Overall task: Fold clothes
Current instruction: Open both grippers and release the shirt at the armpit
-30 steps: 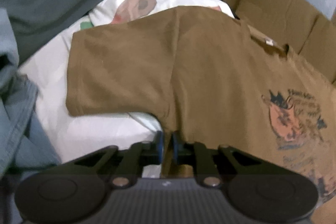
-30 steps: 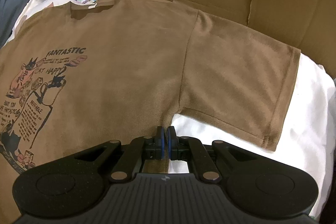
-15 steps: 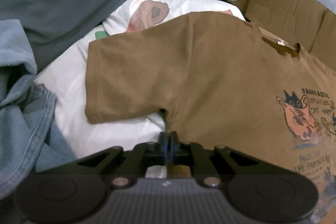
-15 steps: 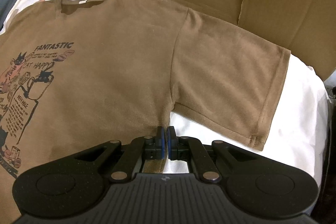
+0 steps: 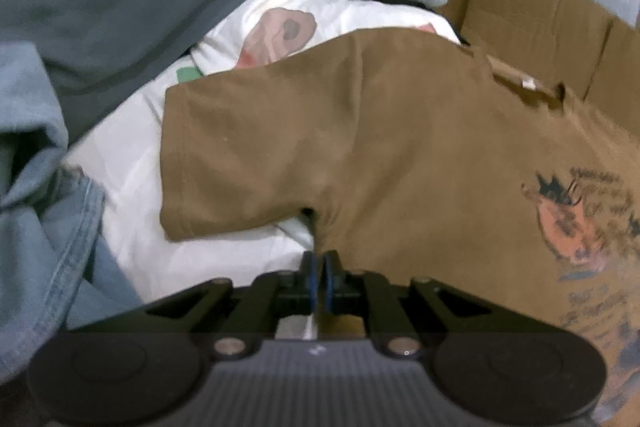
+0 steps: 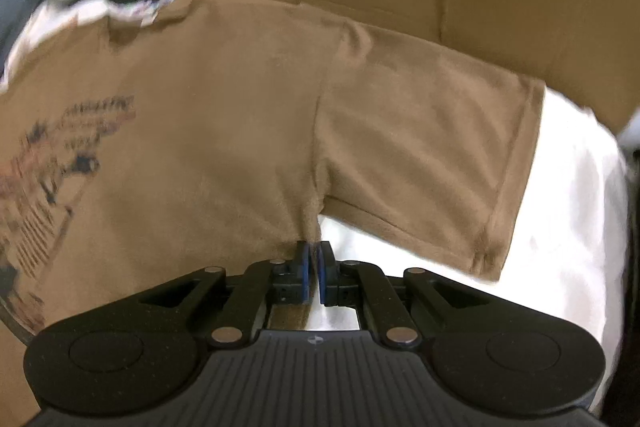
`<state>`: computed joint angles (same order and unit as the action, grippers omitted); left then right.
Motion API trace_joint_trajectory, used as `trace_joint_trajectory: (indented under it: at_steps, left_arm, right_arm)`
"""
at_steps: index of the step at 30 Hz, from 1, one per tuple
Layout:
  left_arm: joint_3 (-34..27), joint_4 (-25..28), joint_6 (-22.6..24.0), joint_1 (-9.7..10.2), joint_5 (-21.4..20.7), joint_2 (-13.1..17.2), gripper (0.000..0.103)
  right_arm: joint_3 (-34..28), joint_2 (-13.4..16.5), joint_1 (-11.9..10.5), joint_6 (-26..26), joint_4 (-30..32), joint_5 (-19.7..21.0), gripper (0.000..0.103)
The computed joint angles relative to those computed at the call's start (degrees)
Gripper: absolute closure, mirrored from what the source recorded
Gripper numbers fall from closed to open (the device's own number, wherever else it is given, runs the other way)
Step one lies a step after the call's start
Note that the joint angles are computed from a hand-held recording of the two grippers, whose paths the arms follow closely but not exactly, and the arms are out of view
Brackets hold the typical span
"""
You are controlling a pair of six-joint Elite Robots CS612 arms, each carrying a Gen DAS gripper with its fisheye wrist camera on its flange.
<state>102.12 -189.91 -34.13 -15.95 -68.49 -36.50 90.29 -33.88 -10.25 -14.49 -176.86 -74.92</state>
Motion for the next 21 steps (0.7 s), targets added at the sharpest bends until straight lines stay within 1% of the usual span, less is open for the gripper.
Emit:
trace_joint_trajectory:
  at_steps: [1, 2, 3, 6, 9, 11, 15, 16, 18, 20, 21]
  left_arm:
    - [0.5, -0.8, -0.7, 0.21, -0.8, -0.3, 0.085]
    - [1.0, -1.1, -1.3, 0.22, -0.8, -0.6, 0.082]
    - [1.5, -1.3, -1.9, 0.2, -0.7, -1.0, 0.075]
    - [2.8, -2.4, -3.6, 0.29, -1.5, -1.8, 0.074]
    - [3.7, -3.2, -4.5, 0.2, -2.6, -2.2, 0.073]
    - [4.0, -3.9, -4.4, 0.19, -4.0, -2.1, 0.073]
    - [4.2, -1.5, -2.9, -0.09, -4.8, -2.1, 0.075]
    - [4.2, -0.7, -2.4, -0.11, -4.7, -2.1, 0.075]
    - [4.4, -0.7, -0.4, -0.19, -4.3, -2.0, 0.074]
    - [4.2, 0.6, 1.9, -0.31, -3.7, -2.3, 0.074]
    - [4.2, 1.0, 2.1, -0.37, -3.3, -2.4, 0.074]
  right_arm:
    - [0.1, -0.2, -0.4, 1.7, 0.5, 1.2, 0.089]
    - [0.6, -0.6, -0.7, 2.5, -0.4, 1.9, 0.083]
    - [1.1, -0.9, -1.0, 2.3, -1.2, 2.6, 0.079]
    - [2.6, -2.1, -1.6, 2.1, -1.9, 4.0, 0.078]
    - [3.6, -2.9, -2.0, 2.5, -0.7, 4.7, 0.078]
    - [4.1, -3.2, -2.2, 3.0, 0.3, 5.1, 0.078]
    - [4.5, -3.0, -2.0, 2.4, 1.8, 5.8, 0.078]
    - [4.4, -3.0, -1.7, 1.3, 2.3, 4.6, 0.078]
    - [4.2, -2.8, -1.1, -0.8, 3.2, 2.4, 0.077]
    - [4.3, -2.9, -0.7, -2.8, 3.0, 0.7, 0.077]
    - [4.3, -3.1, -0.6, -2.3, 3.2, 0.1, 0.077]
